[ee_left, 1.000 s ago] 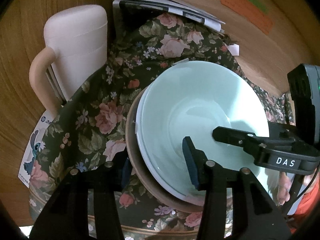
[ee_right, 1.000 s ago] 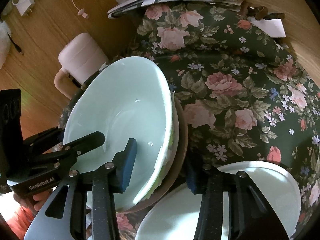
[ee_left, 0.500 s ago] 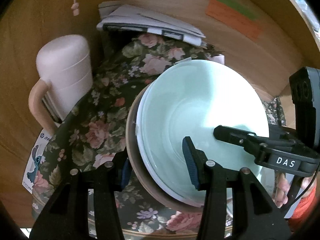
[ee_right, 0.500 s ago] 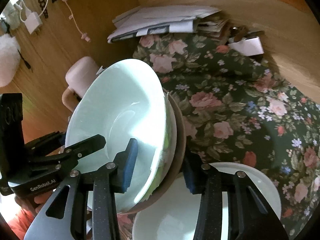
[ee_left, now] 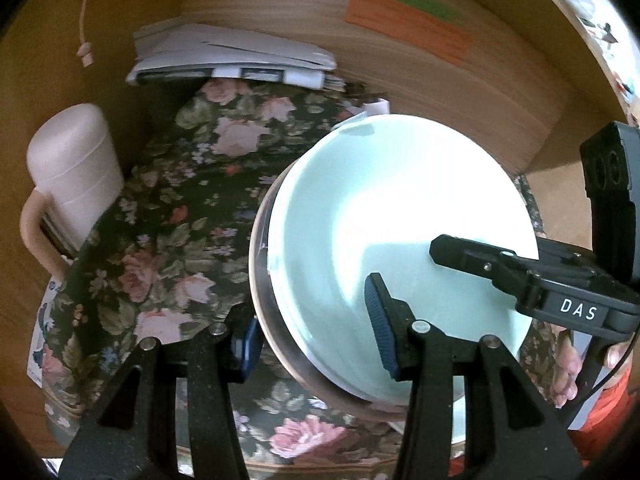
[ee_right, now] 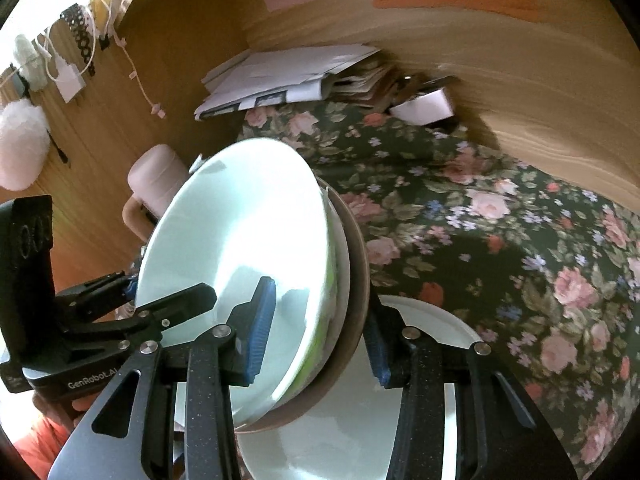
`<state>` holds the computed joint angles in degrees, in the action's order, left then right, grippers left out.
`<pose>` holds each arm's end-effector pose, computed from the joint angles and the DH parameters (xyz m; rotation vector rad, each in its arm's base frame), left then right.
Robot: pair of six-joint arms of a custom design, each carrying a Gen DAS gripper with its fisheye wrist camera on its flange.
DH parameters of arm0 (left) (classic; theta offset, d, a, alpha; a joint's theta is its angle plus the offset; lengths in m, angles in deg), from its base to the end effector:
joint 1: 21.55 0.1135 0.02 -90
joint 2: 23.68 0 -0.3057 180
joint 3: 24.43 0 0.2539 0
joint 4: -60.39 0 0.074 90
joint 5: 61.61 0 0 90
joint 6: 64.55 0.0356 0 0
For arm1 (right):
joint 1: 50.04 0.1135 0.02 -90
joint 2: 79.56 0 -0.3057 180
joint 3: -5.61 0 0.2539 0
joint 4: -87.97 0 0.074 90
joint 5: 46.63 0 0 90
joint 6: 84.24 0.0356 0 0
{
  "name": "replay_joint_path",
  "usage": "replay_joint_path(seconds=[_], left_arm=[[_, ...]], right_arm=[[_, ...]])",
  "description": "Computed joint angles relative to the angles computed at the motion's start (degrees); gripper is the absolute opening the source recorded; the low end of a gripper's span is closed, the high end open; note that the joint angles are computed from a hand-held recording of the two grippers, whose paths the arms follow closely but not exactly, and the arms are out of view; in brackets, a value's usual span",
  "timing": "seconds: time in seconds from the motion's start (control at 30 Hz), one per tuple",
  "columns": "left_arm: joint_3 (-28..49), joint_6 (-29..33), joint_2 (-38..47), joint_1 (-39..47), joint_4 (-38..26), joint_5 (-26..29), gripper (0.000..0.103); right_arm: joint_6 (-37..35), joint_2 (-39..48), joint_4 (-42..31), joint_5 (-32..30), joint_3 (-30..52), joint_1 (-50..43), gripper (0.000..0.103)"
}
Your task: Organize plates and bowls
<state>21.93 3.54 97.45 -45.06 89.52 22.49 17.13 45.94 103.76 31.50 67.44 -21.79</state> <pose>0.2960 -0.1248 0.0520 -0.0167 2.3774 -0.2611 0.3340 0.1878 0.0541 -0.4584 2.4184 0.5615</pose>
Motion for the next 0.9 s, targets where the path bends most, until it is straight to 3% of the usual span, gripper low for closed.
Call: replay_joint_path(seconds=[0.27, 0.37, 0.6, 0.9], left_arm=[[5.2, -1.8, 4.6, -2.5, -3.8, 3.1, 0.047], [6.3, -1.3, 6.1, -4.4, -3.1, 0.0, 0.047], [9.9, -1.8, 6.6, -5.1, -6.8, -1.1, 0.047], [12.3, -1.9, 7.6, -7.0, -10.0, 0.2, 0.047]], right_arm=[[1.1, 3.8, -1.5, -1.8, -0.1, -3.6, 0.038], [1.5, 4.9, 0.1, -2.9, -1.0, -4.6, 0.038], [1.8, 4.7, 1.9, -4.6, -2.7, -6.1, 0.038], [1.3, 2.3, 4.0, -3.9, -6.7, -8.2, 0.038]])
